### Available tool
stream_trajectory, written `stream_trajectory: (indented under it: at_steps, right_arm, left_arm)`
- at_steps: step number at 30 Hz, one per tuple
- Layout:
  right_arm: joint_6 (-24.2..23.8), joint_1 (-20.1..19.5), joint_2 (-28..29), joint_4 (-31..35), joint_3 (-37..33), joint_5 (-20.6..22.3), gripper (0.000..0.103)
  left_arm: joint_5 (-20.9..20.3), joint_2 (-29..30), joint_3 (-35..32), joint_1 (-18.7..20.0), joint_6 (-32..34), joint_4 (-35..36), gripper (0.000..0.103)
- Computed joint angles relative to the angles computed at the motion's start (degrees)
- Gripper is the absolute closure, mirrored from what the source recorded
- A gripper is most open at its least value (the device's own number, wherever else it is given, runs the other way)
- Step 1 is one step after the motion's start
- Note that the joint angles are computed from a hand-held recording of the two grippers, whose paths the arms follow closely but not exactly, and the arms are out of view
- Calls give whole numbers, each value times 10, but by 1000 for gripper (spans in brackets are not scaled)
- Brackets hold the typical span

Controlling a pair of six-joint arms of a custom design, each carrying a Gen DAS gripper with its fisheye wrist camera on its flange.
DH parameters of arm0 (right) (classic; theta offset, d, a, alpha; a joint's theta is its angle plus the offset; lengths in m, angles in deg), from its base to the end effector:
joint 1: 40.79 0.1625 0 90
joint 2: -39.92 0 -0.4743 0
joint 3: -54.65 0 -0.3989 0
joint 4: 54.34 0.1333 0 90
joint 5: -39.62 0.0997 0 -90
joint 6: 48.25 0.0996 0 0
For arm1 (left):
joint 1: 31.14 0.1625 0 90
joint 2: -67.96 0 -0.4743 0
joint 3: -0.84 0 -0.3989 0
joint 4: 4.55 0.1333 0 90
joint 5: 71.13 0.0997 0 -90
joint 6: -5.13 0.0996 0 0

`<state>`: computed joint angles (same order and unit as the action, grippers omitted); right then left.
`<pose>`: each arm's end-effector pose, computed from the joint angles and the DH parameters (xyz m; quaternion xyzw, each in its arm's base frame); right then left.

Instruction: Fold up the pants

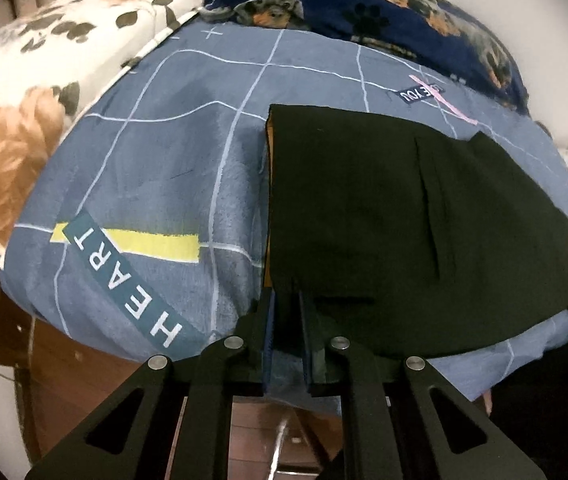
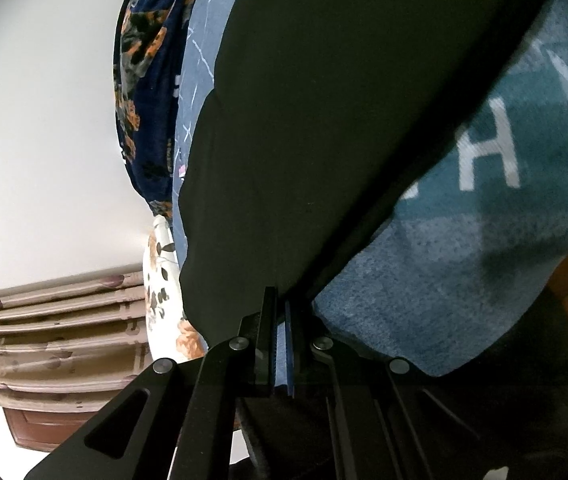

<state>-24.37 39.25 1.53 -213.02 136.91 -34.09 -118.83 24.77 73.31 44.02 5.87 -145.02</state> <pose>0.0222 -0.8059 0.1357 0.2523 0.9338 -0.1943 0.1631 -0.0147 -0.8375 0.2594 0.0585 0.9173 -0.2137 0.3309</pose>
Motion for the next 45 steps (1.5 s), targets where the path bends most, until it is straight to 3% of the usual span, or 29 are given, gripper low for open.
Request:
stream_trajectory:
  at_steps: [6, 12, 18, 23, 27, 31, 35, 45]
  right_arm:
    - [3, -3, -1, 14, -8, 11, 98]
    - [6, -15, -36, 3, 7, -21, 93]
    - [-10, -47, -101, -57, 35, -95, 82]
    - [21, -96, -146, -143, 63, -110, 80]
    - [62, -137, -169, -235, 87, -98, 80]
    - [53, -153, -167, -274, 77, -68, 69]
    - [35, -156, -155, -232, 44, -65, 67]
    - [3, -154, -139, -214, 29, -26, 65]
  left_arm:
    - [-8, -1, -2, 5, -19, 5, 87]
    - [-3, 0, -8, 4, -34, 21, 84]
    - [-10, -2, -15, 9, -62, 34, 73]
    - [2, 0, -18, 6, -68, 44, 73]
    - [15, 3, -20, 2, -68, 49, 73]
    - [19, 4, -20, 1, -66, 49, 73]
    - [21, 4, -20, 1, -68, 51, 73]
    - [14, 2, -19, 4, -77, 48, 71]
